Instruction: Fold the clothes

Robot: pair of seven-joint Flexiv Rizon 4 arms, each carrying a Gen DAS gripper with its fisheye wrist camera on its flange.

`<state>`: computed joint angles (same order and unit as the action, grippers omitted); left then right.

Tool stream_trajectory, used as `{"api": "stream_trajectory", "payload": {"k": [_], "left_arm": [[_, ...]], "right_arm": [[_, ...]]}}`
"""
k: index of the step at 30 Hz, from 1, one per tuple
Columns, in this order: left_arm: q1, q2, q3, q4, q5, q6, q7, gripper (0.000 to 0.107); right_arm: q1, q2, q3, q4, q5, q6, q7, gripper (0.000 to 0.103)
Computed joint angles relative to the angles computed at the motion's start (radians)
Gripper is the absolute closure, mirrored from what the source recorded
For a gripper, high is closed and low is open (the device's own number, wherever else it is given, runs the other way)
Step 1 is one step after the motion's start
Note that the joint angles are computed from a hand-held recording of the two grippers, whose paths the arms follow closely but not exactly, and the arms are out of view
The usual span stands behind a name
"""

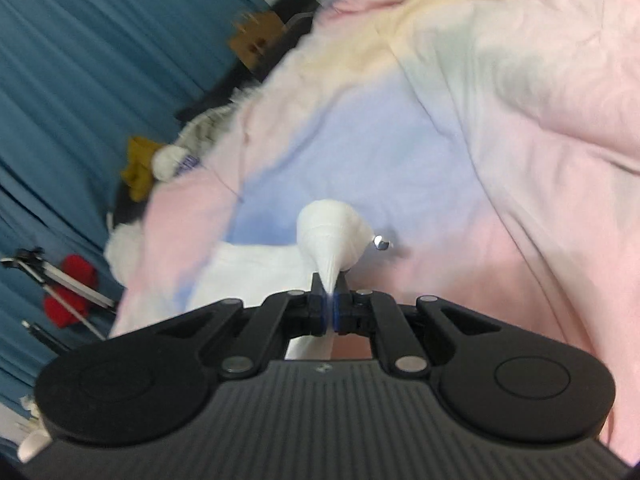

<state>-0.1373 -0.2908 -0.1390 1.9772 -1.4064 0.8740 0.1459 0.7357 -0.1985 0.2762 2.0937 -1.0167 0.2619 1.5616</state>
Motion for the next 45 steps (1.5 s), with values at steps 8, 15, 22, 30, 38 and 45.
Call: {"api": "stream_trajectory", "payload": {"k": [8,15,22,30,38,45], "left_arm": [[0.018,0.116,0.071,0.085,0.008,0.031,-0.238,0.028],[0.132,-0.015,0.085,-0.045,-0.012,0.083,-0.919,0.026],[0.175,-0.124,0.044,-0.155,-0.272,0.210,-1.140,0.036],[0.210,-0.098,0.064,-0.147,0.062,0.279,-1.323,0.101],[0.307,0.032,0.132,-0.148,0.206,0.229,-1.326,0.102],[0.406,0.090,0.193,-0.108,0.294,0.046,-1.293,0.102]], "right_arm": [[0.011,-0.017,-0.009,-0.042,0.009,-0.072,-0.154,0.097],[0.018,-0.023,-0.008,-0.039,-0.014,-0.115,-0.154,0.097],[0.017,-0.039,-0.019,-0.043,-0.042,-0.143,-0.167,0.097],[-0.003,-0.022,-0.016,0.003,-0.047,-0.096,-0.074,0.097],[-0.018,-0.002,-0.005,0.035,-0.030,-0.033,0.011,0.097],[-0.026,0.032,0.010,0.080,-0.034,0.027,0.109,0.097]]}}
